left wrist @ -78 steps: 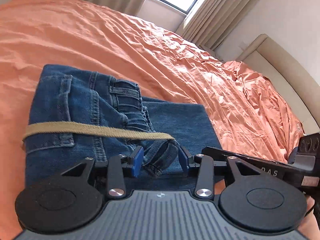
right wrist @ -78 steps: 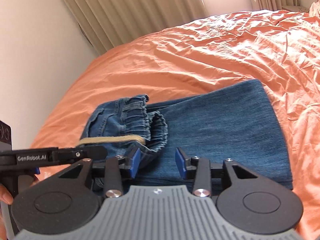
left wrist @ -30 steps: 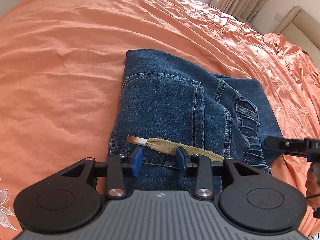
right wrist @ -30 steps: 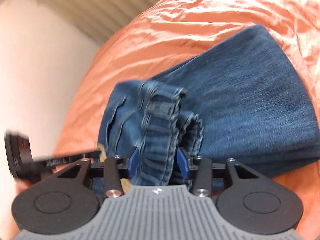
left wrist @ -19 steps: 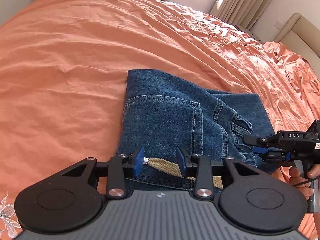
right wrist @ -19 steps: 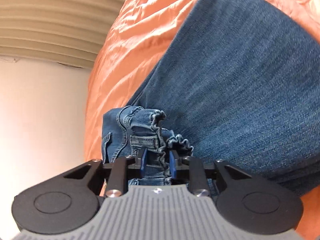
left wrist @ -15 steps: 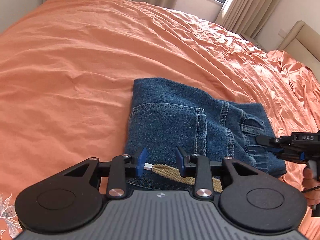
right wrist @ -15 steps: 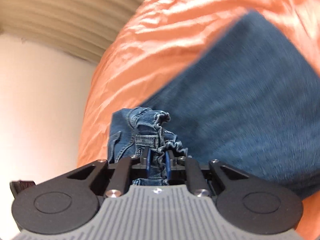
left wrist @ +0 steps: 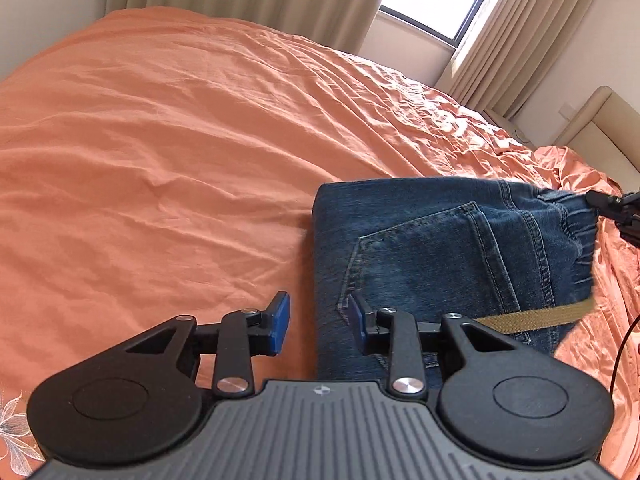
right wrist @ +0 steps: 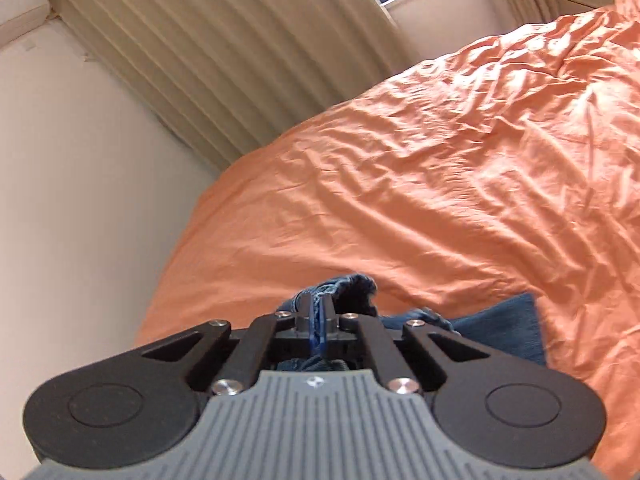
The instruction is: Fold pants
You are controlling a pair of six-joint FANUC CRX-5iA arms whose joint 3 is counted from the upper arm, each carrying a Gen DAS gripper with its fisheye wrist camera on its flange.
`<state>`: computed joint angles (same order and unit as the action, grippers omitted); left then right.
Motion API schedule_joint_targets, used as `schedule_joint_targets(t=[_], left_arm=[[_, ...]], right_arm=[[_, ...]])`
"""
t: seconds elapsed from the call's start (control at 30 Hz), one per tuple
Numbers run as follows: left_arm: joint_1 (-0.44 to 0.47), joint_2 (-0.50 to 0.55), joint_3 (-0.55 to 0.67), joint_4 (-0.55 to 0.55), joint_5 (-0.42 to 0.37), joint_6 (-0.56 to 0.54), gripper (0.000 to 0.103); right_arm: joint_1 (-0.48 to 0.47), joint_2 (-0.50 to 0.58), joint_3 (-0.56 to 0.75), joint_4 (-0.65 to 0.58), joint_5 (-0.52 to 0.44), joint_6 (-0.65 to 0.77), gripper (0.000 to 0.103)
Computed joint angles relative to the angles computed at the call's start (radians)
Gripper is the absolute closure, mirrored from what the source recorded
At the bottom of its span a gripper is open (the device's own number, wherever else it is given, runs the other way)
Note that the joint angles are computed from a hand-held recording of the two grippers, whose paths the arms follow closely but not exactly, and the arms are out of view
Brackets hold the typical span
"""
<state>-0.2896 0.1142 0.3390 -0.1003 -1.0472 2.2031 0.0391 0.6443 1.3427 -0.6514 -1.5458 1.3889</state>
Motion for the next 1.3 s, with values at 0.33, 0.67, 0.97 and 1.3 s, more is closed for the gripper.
schedule_joint_targets(t=[0.33,0.67,0.97,1.3], left_arm=[[-0.005,0.046,0.006,0.044,-0.015,-0.037,0.067],[-0.001,0.078,0.027,0.053,-0.029,-0.004,0.067],[-0.005,0.087,0.028,0.055,0.002,-0.024,0.067],[-0.048,0.096,0.058,0.049,-0.024,-0.051,0.067]], right_arm=[[-0.092,-0.034,-0.291,-0.063,0.047,-0.027,0.080],[-0.085,0.103,-0.165,-0.191,-0.030,-0.125,0.069],[-0.131,-0.017,-0.247,-0.251,0.056,0.065,0.099],[-0.113,-0.073,-0.478,-0.065,0.132,-0.004,0.094]])
